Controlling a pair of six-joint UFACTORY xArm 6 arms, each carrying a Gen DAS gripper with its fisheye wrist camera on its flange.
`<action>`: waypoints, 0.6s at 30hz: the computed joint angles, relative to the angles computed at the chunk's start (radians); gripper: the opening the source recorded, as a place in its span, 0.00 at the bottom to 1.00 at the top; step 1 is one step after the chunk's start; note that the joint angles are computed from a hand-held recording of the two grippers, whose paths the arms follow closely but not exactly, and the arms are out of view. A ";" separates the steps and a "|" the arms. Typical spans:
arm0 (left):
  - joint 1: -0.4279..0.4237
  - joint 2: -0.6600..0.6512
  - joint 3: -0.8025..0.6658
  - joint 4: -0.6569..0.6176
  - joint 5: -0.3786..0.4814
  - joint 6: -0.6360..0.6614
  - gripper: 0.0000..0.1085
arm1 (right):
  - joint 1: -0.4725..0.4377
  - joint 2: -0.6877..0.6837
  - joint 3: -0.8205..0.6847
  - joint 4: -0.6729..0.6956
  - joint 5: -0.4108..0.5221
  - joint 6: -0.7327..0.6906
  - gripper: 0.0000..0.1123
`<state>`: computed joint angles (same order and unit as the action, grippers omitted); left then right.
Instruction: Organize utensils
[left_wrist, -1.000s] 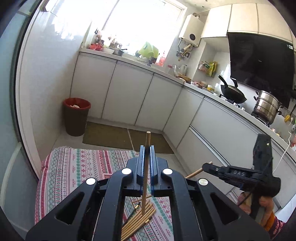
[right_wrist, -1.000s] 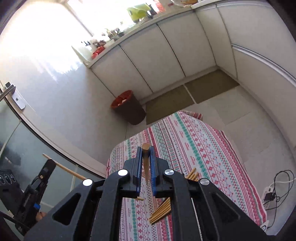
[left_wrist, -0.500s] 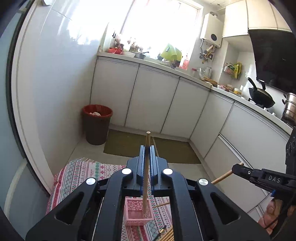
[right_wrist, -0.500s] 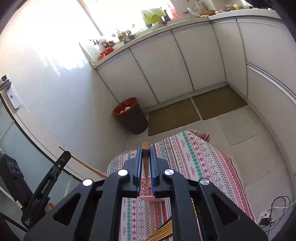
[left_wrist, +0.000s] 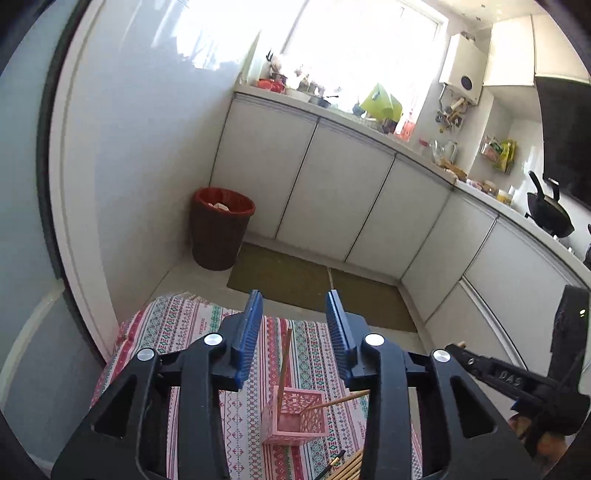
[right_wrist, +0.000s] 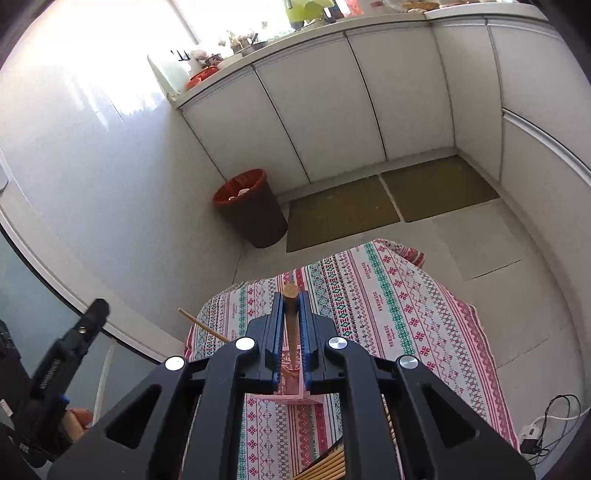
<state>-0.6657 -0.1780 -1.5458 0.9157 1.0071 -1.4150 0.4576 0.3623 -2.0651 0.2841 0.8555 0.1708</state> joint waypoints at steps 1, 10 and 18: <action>-0.007 -0.003 -0.005 0.011 0.008 -0.006 0.40 | 0.002 0.009 -0.009 -0.003 0.003 0.003 0.07; -0.020 0.018 -0.050 -0.030 0.033 0.064 0.46 | 0.026 0.060 -0.047 0.000 -0.029 0.020 0.39; -0.060 0.035 -0.081 -0.030 0.080 0.096 0.57 | 0.024 -0.066 0.131 -0.088 -0.099 0.071 0.51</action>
<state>-0.7253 -0.1432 -1.6268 0.8856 1.0867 -1.3186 0.4820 0.2967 -1.9338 0.1962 0.7560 0.2421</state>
